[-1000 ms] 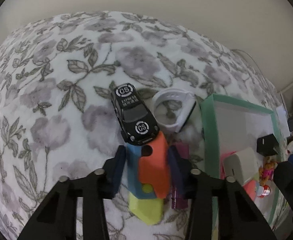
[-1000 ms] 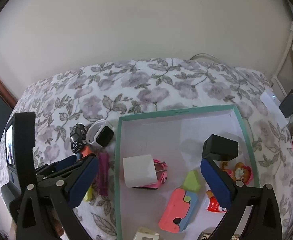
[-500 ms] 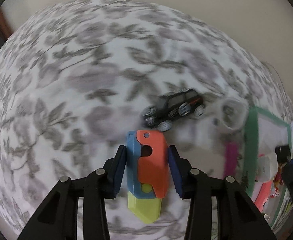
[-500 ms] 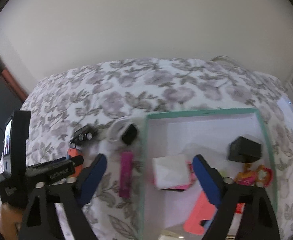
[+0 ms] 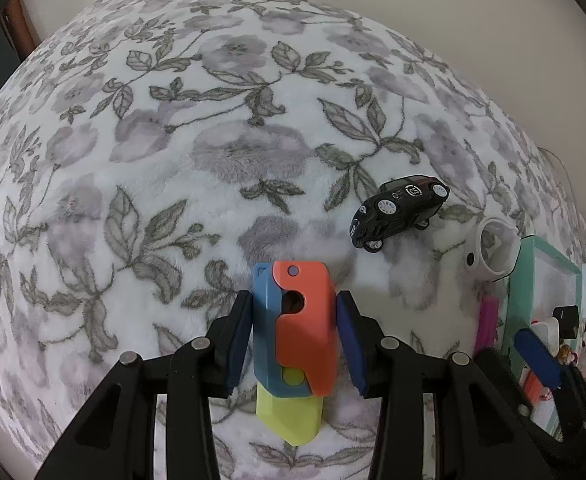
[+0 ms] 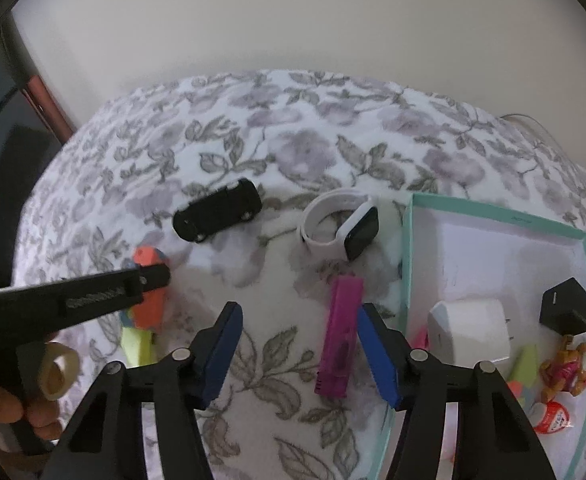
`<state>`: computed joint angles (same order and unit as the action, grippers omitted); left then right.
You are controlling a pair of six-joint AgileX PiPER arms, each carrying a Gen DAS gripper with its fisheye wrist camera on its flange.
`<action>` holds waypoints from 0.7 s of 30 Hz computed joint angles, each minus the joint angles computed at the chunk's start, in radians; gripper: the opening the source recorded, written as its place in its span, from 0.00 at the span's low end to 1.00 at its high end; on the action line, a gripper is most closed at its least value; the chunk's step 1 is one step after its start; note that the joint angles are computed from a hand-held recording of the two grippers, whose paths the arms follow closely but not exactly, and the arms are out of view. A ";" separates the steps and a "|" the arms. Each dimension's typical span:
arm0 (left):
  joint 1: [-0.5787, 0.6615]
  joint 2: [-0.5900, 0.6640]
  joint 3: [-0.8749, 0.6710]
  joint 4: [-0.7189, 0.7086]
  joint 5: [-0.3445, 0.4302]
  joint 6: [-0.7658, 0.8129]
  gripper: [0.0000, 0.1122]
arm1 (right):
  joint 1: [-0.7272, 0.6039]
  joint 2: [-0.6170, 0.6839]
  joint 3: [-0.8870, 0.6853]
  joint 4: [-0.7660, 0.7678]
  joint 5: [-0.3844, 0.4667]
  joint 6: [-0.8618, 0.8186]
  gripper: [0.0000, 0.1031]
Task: Organize rigid objects
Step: 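Grasp the magenta tube with the right tool while the left tool holds the toy knife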
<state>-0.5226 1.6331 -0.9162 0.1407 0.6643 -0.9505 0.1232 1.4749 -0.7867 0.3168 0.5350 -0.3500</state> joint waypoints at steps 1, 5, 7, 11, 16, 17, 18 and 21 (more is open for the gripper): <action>0.004 0.016 -0.012 -0.006 -0.006 0.007 0.39 | 0.015 0.012 0.005 -0.034 -0.016 0.041 0.61; 0.021 0.018 -0.011 -0.027 -0.018 0.036 0.39 | 0.025 0.055 0.013 -0.079 -0.044 0.087 0.55; 0.022 0.016 -0.009 -0.028 -0.017 0.038 0.39 | 0.044 0.070 0.022 -0.142 -0.068 0.152 0.55; 0.022 0.020 -0.013 -0.022 -0.013 0.030 0.39 | 0.042 0.096 0.022 -0.138 -0.076 0.158 0.54; 0.015 0.028 -0.019 -0.016 -0.008 0.018 0.39 | 0.057 0.096 0.028 -0.130 -0.081 0.148 0.46; 0.014 0.031 -0.021 -0.016 -0.005 0.018 0.39 | 0.048 0.092 0.026 -0.061 -0.066 0.077 0.43; 0.012 0.035 -0.024 -0.016 -0.003 0.019 0.39 | 0.047 0.084 0.030 -0.008 -0.054 0.027 0.40; 0.008 0.043 -0.029 -0.014 -0.001 0.022 0.39 | 0.037 0.080 0.030 0.106 -0.028 -0.087 0.39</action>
